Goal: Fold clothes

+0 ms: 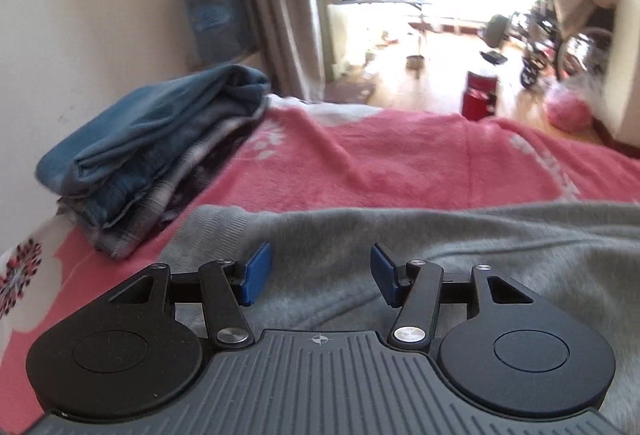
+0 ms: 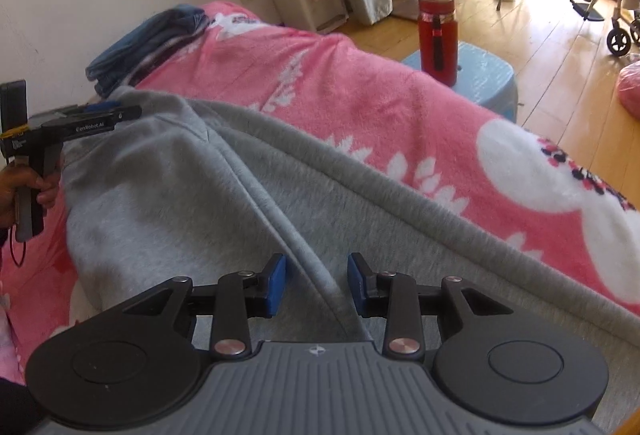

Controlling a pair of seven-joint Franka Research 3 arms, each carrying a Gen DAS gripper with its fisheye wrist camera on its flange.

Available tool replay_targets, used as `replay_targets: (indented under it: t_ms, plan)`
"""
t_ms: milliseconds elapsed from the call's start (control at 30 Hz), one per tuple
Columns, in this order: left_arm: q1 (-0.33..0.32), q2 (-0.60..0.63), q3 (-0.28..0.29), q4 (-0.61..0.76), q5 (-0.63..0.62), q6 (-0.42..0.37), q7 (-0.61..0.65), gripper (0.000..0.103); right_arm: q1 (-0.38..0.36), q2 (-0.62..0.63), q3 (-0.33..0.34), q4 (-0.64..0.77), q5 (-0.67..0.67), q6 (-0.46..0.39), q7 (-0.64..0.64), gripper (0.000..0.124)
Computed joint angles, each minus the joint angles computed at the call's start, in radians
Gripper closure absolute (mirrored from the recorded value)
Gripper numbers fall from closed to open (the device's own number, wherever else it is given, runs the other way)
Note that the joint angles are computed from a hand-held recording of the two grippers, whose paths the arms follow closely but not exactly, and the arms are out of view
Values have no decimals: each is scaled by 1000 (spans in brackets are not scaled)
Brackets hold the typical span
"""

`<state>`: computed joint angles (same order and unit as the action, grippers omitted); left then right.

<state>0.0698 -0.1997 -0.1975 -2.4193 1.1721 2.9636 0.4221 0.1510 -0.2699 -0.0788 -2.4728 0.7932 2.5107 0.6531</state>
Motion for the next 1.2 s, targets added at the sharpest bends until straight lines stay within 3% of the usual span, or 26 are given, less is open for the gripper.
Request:
replay_targets:
  t_ms: [67,100,133,333,733,900,1033,1133,1200]
  plan:
    - [-6,19,-1,8,-13,-7,23,48,0,4,6,-9,-7,20,-2,94]
    - [-7,30,-5,16,-3,-13,17,48,4,-2,14,-21,-8,46,-5,103]
    - [-9,40,-6,24,11,-19,8,48,10,-13,20,-32,-11,67,-11,120]
    - [-31,66,2,56,142,-59,-117,48,64,-106,46,-108,-53,265,-32,121]
    - [-72,93,27,90,194,-97,-184,48,102,-45,13,-51,-127,355,3,121]
    - [-78,90,34,86,232,-94,-204,48,46,26,44,-15,-258,269,90,115]
    - [-75,83,40,81,219,-77,-192,48,92,-29,-12,-4,-135,266,-11,92]
    - [-73,84,38,80,229,-75,-203,48,129,-14,-64,66,31,175,-71,91]
    - [-72,85,37,80,251,-75,-223,48,133,26,-54,113,103,133,-89,91]
